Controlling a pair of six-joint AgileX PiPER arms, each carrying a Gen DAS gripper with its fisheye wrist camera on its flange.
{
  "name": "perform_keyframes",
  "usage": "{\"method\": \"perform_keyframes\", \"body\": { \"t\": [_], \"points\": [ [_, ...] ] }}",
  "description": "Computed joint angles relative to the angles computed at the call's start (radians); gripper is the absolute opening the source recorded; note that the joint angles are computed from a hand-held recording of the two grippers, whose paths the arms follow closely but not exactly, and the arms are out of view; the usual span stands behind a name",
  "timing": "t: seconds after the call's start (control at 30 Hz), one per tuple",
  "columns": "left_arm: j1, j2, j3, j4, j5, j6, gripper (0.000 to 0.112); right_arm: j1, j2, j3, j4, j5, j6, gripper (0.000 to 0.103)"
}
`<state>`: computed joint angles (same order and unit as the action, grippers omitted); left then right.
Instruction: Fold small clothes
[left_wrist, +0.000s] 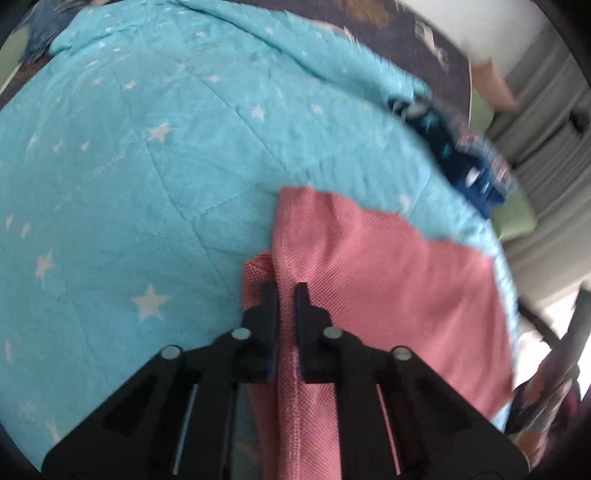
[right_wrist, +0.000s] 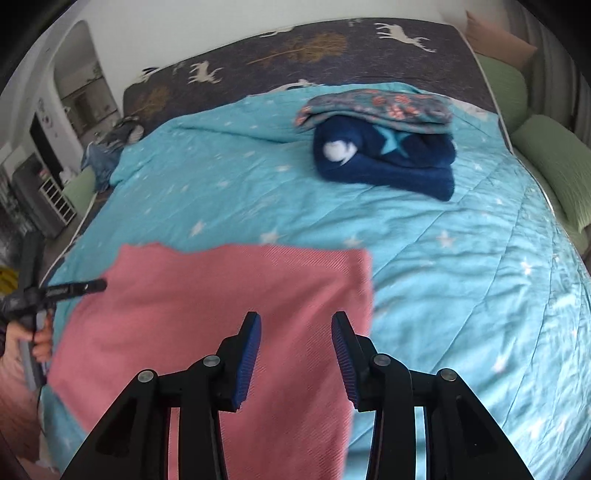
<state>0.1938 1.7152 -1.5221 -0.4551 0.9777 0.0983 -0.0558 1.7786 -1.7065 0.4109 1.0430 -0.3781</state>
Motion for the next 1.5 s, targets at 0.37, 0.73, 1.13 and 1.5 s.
{"method": "perform_keyframes", "body": {
  "t": [0.37, 0.73, 1.13, 1.5],
  "points": [
    [0.127, -0.232, 0.274, -0.146, -0.057, 0.150, 0.022, -0.089, -0.148, 0.270, 0.113, -0.014, 0.003, 0.050],
    [0.063, -0.424, 0.508, -0.042, -0.080, 0.184, 0.033, -0.139, -0.273, 0.455, 0.022, -0.016, 0.047, 0.051],
    [0.074, -0.551, 0.622, -0.017, -0.035, 0.224, 0.036, -0.116, -0.289, 0.505, 0.096, 0.063, -0.024, 0.001],
    [0.137, -0.588, 0.596, -0.035, 0.034, 0.211, 0.037, 0.001, -0.373, 0.443, 0.142, 0.074, -0.070, 0.022]
  ]
}}
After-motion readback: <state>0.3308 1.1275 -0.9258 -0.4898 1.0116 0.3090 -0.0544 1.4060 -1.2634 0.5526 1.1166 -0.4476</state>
